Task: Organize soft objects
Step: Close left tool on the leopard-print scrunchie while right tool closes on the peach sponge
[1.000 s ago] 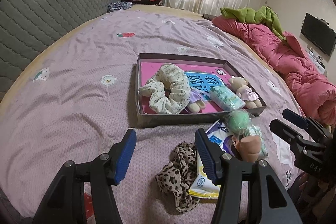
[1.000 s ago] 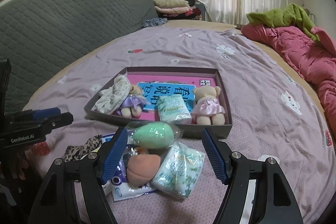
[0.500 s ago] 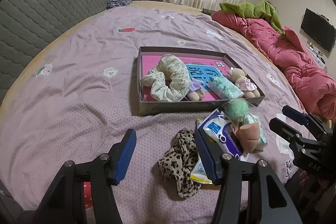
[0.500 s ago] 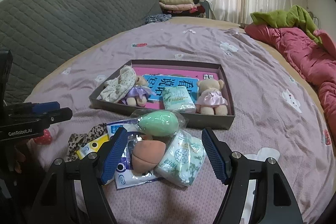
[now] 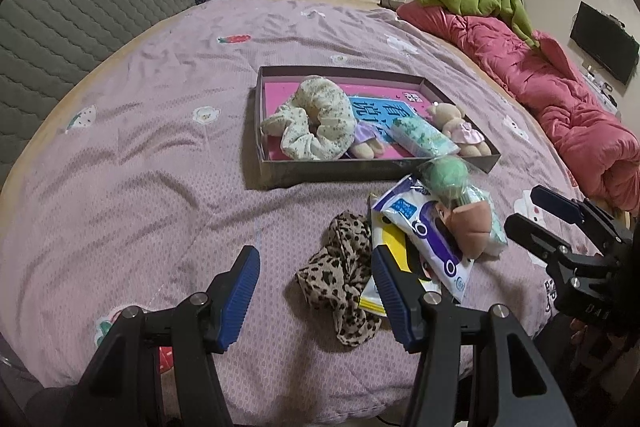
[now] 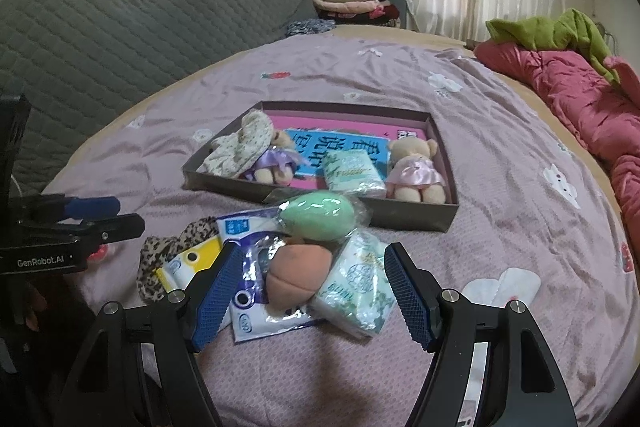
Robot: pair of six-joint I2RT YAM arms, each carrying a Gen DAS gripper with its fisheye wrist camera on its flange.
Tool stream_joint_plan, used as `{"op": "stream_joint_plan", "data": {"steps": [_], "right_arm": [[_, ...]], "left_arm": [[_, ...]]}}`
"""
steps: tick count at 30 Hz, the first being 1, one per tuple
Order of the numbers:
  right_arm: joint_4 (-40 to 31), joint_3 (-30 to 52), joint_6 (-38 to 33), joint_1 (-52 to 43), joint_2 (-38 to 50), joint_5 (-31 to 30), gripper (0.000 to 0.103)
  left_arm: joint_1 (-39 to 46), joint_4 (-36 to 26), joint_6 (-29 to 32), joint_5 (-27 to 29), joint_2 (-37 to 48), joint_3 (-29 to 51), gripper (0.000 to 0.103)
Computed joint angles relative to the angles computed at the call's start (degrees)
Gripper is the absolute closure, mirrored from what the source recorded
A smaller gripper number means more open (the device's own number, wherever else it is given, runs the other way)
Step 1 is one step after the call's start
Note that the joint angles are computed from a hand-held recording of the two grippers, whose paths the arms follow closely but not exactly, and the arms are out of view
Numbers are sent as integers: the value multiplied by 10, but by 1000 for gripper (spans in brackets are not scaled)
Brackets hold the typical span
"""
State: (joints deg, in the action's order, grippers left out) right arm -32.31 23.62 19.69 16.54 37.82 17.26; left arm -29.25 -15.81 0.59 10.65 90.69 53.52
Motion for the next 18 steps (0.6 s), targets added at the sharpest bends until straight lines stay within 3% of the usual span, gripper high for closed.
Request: {"op": "stream_joint_plan", "data": {"steps": [18], "right_arm": [[37,-16,11,10,48,-18,29]], "left_arm": [[0,-25,2,14,73,35,45]]}}
